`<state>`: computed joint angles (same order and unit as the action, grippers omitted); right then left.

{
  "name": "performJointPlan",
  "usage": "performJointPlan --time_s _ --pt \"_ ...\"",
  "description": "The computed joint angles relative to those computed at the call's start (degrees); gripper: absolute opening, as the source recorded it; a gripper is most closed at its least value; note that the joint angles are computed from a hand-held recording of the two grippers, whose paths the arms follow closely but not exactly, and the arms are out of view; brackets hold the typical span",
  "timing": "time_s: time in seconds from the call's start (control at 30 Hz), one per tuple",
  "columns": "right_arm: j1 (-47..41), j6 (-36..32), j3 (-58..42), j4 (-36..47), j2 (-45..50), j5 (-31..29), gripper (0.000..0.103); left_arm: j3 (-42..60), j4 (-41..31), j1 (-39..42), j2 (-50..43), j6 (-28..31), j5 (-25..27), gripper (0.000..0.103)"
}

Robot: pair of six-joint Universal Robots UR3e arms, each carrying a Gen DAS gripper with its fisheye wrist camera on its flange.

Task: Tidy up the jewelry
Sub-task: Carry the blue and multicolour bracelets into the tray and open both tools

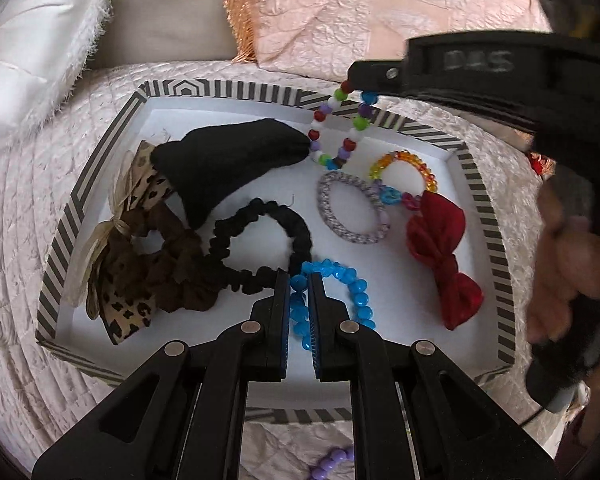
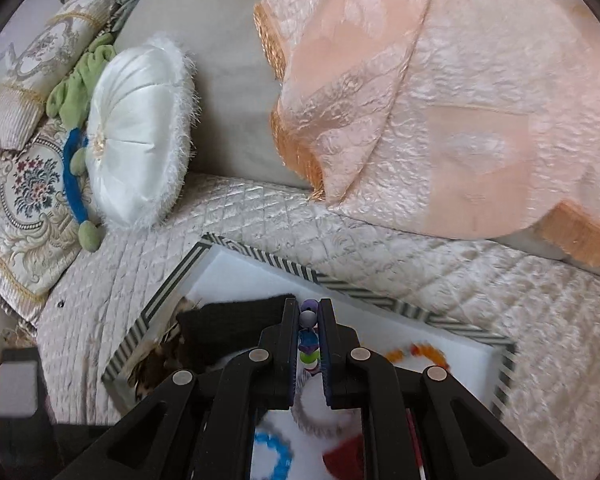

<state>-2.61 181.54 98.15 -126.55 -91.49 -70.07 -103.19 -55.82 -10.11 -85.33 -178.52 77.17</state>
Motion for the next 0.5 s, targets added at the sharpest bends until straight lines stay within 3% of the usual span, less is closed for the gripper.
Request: performJointPlan --time_s 0.5 --pt "-2.0 1.7 5.9 -3.4 4.1 -5.1 0.009 0.2 2.2 -1.5 -2.4 -0.7 1.8 0.008"
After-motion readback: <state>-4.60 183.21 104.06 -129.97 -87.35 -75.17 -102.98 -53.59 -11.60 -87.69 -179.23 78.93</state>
